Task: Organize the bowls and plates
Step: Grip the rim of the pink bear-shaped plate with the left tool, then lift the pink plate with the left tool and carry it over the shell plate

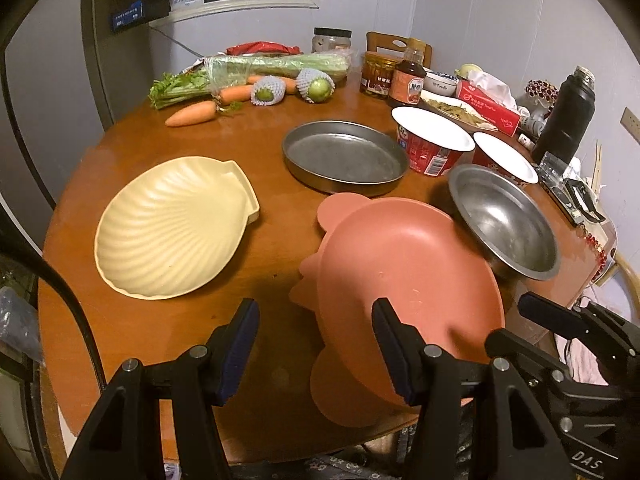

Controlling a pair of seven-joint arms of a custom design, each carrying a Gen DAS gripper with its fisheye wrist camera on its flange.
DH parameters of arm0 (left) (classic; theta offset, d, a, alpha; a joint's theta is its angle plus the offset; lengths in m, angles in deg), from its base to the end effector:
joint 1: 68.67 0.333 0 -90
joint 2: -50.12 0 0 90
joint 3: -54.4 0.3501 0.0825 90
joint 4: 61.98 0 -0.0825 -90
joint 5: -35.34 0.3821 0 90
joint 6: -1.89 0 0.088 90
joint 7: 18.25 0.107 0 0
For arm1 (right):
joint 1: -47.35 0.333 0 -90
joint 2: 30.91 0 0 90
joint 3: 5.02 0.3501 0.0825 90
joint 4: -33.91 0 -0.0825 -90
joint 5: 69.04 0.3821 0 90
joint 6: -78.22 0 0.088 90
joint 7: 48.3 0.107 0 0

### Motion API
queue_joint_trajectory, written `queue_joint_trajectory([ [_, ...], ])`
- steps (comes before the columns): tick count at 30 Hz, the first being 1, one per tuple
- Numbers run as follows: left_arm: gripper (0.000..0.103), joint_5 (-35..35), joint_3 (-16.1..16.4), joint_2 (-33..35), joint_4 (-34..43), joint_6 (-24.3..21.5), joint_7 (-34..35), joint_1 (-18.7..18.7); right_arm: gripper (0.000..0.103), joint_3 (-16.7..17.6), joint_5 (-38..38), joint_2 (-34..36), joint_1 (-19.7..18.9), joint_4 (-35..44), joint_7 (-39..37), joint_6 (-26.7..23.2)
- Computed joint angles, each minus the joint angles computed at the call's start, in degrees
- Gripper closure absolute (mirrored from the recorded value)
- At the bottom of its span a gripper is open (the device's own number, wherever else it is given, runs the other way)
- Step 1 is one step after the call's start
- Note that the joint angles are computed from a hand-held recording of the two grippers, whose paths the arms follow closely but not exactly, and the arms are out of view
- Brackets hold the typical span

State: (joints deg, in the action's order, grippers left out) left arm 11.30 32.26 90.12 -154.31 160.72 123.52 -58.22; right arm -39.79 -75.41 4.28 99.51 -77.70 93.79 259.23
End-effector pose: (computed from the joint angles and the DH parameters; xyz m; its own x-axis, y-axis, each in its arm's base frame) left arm 0.7475 -0.0757 0.3168 -0.5863 -0.8064 0.0778 -0.6708 0.4293 -0.6047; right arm 0.6296 0.2670 0.3161 -0.1999 -0.9592 -0.1999 -0.7036 0.2826 -0.6520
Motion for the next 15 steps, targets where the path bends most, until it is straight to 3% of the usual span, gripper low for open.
queue_joint_trajectory([
  [10,0.045,2.3,1.5,2.7,2.9,-0.7,-3.3,-2.0,0.05,2.0,-0.3,3.3,-3.3,4.1,-1.4,-1.1],
  [15,0.045,1.6,-0.4,3.8,3.7,-2.2,-2.5,-0.5,0.05,2.2,-1.6,4.6,-3.8,5.9,-1.0,-2.4],
])
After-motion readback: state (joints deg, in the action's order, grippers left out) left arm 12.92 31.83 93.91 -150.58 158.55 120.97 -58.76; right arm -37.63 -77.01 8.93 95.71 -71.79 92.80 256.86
